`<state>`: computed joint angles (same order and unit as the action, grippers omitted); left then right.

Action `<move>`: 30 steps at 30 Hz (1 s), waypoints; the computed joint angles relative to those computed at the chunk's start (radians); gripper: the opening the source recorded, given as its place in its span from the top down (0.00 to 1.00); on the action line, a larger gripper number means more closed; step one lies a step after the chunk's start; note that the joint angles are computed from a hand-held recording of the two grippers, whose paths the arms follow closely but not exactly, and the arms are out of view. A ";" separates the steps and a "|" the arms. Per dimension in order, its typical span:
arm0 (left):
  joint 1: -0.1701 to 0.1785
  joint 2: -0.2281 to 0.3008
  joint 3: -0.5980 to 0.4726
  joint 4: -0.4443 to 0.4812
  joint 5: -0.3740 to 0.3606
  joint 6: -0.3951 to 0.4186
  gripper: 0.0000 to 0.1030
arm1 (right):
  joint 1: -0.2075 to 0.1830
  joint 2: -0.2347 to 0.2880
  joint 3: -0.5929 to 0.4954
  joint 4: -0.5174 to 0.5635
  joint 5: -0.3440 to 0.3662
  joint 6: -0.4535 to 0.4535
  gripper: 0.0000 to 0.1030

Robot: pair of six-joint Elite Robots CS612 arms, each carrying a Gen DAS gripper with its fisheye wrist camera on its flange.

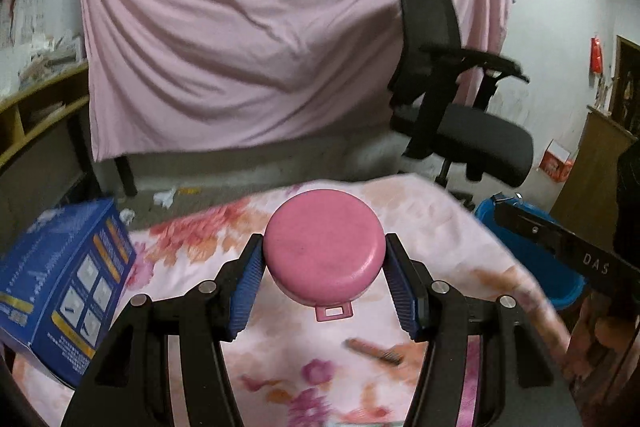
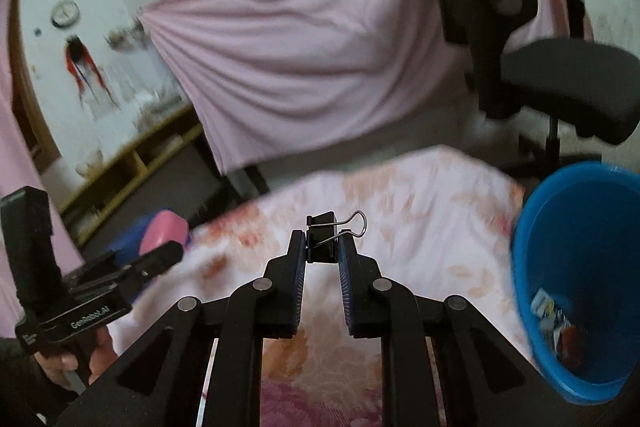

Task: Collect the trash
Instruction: 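Lift both held items and carry them over the blue bucket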

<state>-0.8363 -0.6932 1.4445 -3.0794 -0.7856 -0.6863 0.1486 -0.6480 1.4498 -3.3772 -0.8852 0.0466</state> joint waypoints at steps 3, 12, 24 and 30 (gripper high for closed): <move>-0.015 0.018 -0.041 -0.027 0.054 0.061 0.49 | -0.014 0.001 0.019 -0.159 -0.014 0.055 0.86; -0.042 0.096 -0.190 -0.174 0.093 0.265 0.49 | -0.046 -0.008 0.074 -0.486 -0.161 0.153 0.86; -0.056 0.235 -0.450 -0.254 -0.027 0.448 0.49 | -0.103 -0.021 0.130 -0.623 -0.318 0.215 0.86; -0.057 0.289 -0.567 -0.119 -0.118 0.414 0.49 | -0.128 -0.027 0.140 -0.523 -0.388 0.263 0.86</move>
